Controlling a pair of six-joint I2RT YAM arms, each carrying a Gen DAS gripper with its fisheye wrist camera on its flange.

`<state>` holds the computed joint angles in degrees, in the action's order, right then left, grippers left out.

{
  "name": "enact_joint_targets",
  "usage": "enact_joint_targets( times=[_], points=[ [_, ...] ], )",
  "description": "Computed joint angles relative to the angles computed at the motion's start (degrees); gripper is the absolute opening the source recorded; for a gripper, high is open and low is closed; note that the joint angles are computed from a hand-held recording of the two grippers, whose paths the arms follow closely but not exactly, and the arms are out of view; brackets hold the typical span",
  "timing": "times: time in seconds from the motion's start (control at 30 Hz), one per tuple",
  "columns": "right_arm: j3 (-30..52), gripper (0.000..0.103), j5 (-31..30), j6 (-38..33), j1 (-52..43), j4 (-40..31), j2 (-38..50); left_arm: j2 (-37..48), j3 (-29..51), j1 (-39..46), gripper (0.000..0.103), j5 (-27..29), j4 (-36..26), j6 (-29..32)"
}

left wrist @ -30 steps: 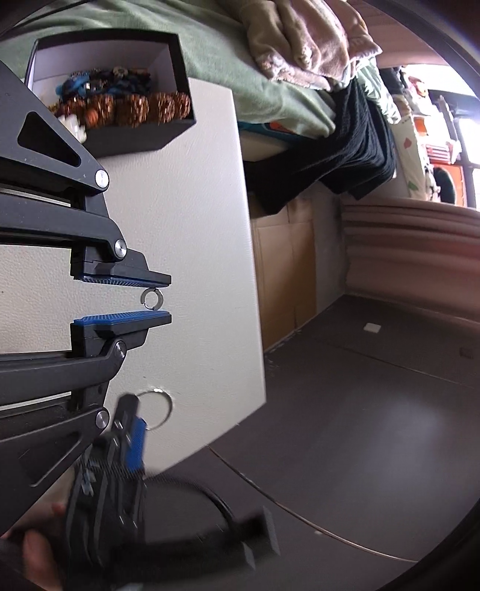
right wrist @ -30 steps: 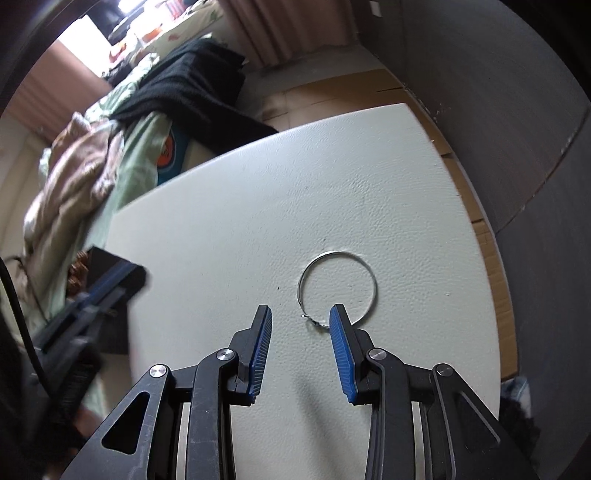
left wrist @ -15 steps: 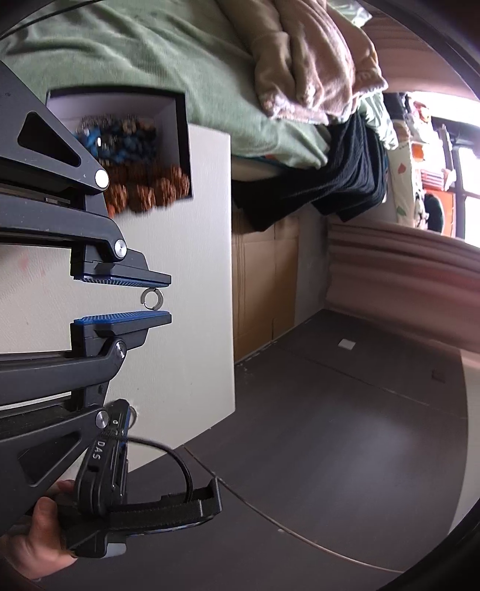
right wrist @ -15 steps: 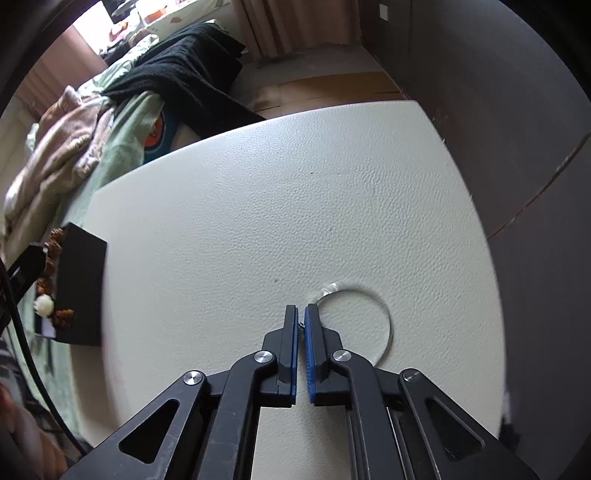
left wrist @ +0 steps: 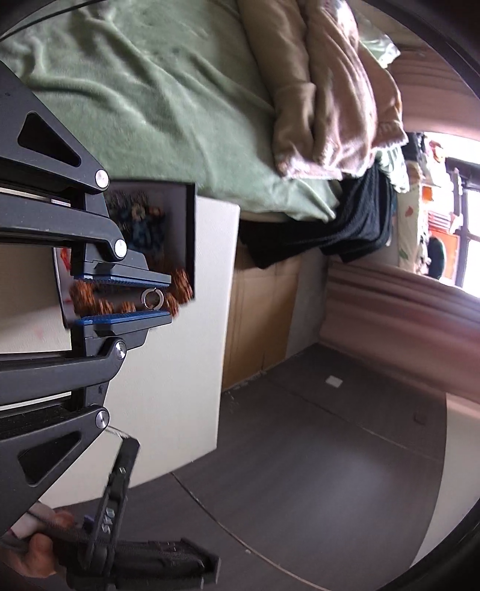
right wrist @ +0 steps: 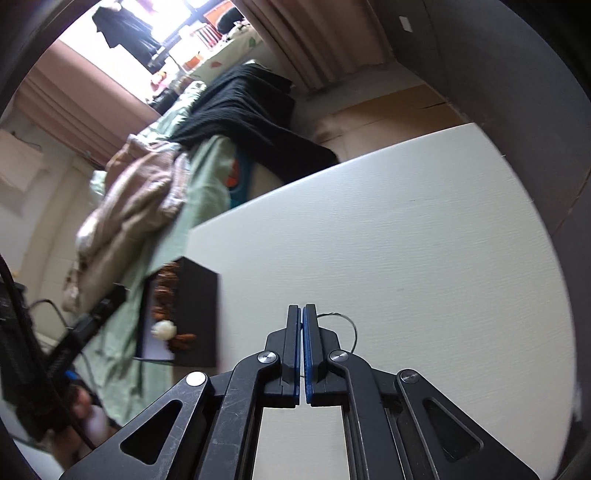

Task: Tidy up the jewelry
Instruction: 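Drop the small ring in the box with left tool while right drops the hoop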

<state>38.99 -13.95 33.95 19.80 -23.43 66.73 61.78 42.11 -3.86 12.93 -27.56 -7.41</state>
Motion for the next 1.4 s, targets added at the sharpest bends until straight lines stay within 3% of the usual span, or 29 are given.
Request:
enact_joint_targets(
  times=[0.1, 0.17, 0.2, 0.23, 0.27, 0.63, 1.1, 1.4],
  points=[
    [-0.55, 0.003, -2.53, 2.43, 1.00, 3.41, 0.15, 1.36, 0.60, 3.19, 0.015, 2.77, -0.70, 0.51],
    [-0.77, 0.003, -3.56, 4.27, 2.36, 5.69, 0.26, 2.51, 1.65, 5.15, 0.033, 5.41, -2.34, 0.08],
    [-0.75, 0.003, -3.93, 5.10, 3.08, 7.26, 0.82, 2.63, 1.79, 6.07, 0.055, 5.97, -2.85, -0.23],
    [-0.85, 0.003, -4.31, 5.96, 3.83, 8.75, 1.04, 2.12, 1.51, 7.23, 0.066, 6.39, -2.63, -0.95],
    [-0.99, 0.003, -4.59, 6.90, 4.68, 10.38, 1.41, 1.29, 1.07, 8.20, 0.068, 6.65, -2.07, -1.52],
    [1.52, 0.003, -2.40, 13.06, 15.14, 23.45, 9.62, 1.70, 3.37, 18.63, 0.069, 13.83, -3.92, -1.11],
    [11.91, 0.003, -0.96, 11.35, 21.48, 21.82, 18.95, 4.42, 7.49, 33.67, 0.069, 25.68, -5.61, -0.22],
    [15.39, 0.003, -1.64, 12.12, 23.65, 24.20, 23.53, 4.60, 8.31, 37.01, 0.069, 26.99, -6.99, 1.84]
  ],
)
